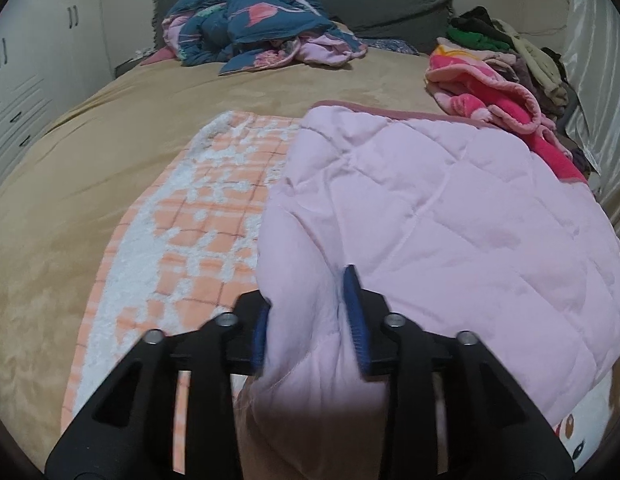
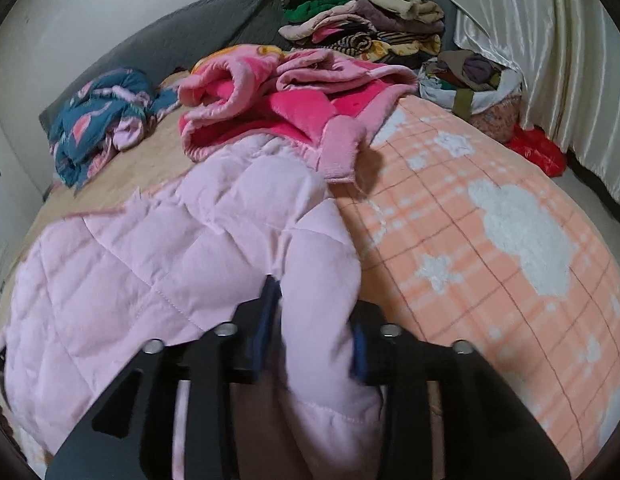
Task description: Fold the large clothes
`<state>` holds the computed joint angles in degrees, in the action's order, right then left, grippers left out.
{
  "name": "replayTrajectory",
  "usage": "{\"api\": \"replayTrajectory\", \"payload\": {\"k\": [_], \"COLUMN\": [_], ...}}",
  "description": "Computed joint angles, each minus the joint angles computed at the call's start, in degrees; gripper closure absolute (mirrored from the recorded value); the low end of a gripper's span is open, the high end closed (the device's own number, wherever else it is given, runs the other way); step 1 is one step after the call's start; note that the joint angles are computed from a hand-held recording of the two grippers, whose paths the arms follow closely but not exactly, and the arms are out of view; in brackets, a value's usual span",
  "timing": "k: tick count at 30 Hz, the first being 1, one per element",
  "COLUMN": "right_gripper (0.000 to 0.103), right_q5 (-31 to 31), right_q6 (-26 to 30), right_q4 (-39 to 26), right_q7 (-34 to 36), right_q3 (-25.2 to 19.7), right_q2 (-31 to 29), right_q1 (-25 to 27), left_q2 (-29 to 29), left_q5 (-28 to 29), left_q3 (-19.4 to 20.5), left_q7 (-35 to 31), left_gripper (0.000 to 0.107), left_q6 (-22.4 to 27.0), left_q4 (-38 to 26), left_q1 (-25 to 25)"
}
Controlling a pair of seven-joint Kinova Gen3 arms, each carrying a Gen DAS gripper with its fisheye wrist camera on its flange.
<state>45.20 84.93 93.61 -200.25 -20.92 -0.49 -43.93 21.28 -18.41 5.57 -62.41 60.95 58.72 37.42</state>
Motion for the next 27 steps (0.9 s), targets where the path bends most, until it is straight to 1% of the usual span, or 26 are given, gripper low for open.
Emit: {"api": "replayTrajectory", "payload": {"k": [1, 2, 3, 4, 5, 6, 8, 13, 16, 21, 25, 27], "right_gripper": [0.032, 0.027, 0.020, 0.013, 0.010, 0.006, 0.005, 0.004, 0.004, 0.004, 0.004, 0.004], "right_q5": [0.1, 1.1, 2.0, 2.8, 3.6, 4.1, 4.8, 6.1, 6.7, 6.3, 5.4, 4.9], "right_q6": [0.4, 0.7, 1.3, 2.2, 3.2, 4.0, 4.8, 9.6, 13.8, 17.9, 18.5, 18.1], "right_q4": [0.2, 0.9, 1.3, 1.4, 1.4, 1.5, 1.4, 0.6, -0.7, -1.7, -1.7, -1.3], "right_q7": [-1.2, -3.2, -4.8, -5.9, -7.0, -7.8, -9.3, -14.1, -15.7, -18.9, -20.4, -22.3], "right_q3": [-0.4, -1.4, -2.4, -3.5, -4.8, -5.8, -7.7, -12.4, -13.6, -12.9, -11.2, -10.5], "right_q2": [-0.5, -1.7, -2.3, -2.8, -3.4, -3.8, -4.7, -4.7, -3.0, -0.5, 0.8, 1.2], "right_q1": [-0.4, -1.1, -1.6, -2.1, -2.9, -3.4, -4.2, -6.7, -9.3, -14.6, -18.1, -19.3], "left_q2": [-0.5, -1.0, -1.2, -1.7, -2.4, -2.8, -4.2, -6.5, -8.1, -10.3, -12.1, -12.6], "left_q5": [-0.2, -0.9, -1.2, -1.4, -1.2, -1.1, -1.9, -2.3, -3.1, -3.6, -1.0, 0.4], "left_q3": [-0.2, -0.4, -0.4, -0.3, -0.1, 0.2, 0.5, 1.9, 2.7, 4.3, 5.4, 6.0], "left_q7": [0.6, 1.2, 1.4, 1.7, 1.9, 2.0, 3.2, 4.9, 6.9, 10.4, 13.6, 15.0], "left_gripper": [0.066, 0.056, 0.052, 0.045, 0.041, 0.040, 0.025, 0.016, 0.016, 0.016, 0.015, 0.015], "left_q6": [0.2, 0.5, 0.8, 1.1, 0.9, 0.8, 1.2, 2.3, 2.3, 2.1, 0.5, -0.2], "left_q4": [0.3, 0.5, 0.5, 0.8, 1.3, 1.6, 2.8, 4.8, 6.9, 10.6, 14.7, 16.1], "left_q1": [0.2, 0.6, 0.8, 0.9, 0.8, 0.6, 1.2, 1.5, 1.8, 1.9, 0.6, -0.1]}}
